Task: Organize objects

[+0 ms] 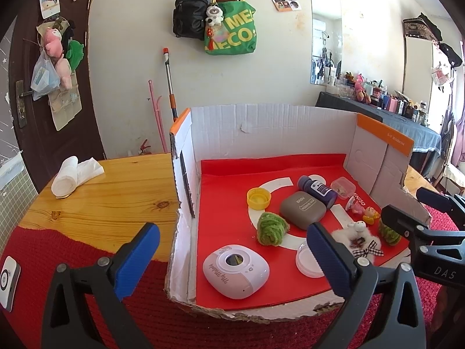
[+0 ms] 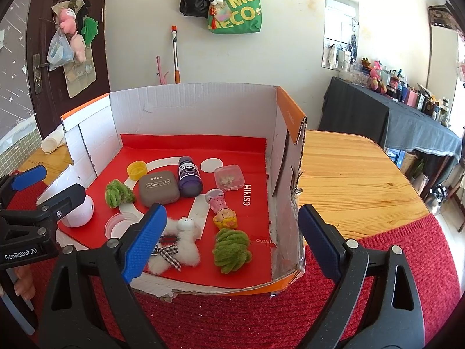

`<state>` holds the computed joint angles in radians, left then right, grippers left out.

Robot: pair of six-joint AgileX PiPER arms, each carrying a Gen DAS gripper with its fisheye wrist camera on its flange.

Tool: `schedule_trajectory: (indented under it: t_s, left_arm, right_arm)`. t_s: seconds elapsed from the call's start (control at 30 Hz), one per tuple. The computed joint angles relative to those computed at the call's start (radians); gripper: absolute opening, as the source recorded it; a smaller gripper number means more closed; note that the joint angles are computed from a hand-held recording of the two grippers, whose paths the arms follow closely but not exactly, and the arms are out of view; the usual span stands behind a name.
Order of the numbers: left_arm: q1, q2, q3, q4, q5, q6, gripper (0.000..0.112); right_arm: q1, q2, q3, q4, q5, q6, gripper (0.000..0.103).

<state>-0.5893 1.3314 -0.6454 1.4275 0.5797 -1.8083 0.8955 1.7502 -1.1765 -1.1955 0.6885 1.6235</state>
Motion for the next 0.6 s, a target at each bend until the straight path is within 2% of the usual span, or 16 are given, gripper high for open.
schedule_trajectory:
  t_s: [0.43,0.6]
  left_arm:
    - [0.000,-0.001,0.002,0.004,-0.002,-0.002,0.103]
    - [-0.019,-0.015,0.012,0.022,0.024,-0.038,0.103]
  right_arm:
    - [0.000,0.000,0.000,-0.001,0.000,0.002,0.093]
    - [0.009,-0.001,0.002,-0.016,0.014,0.015,0.093]
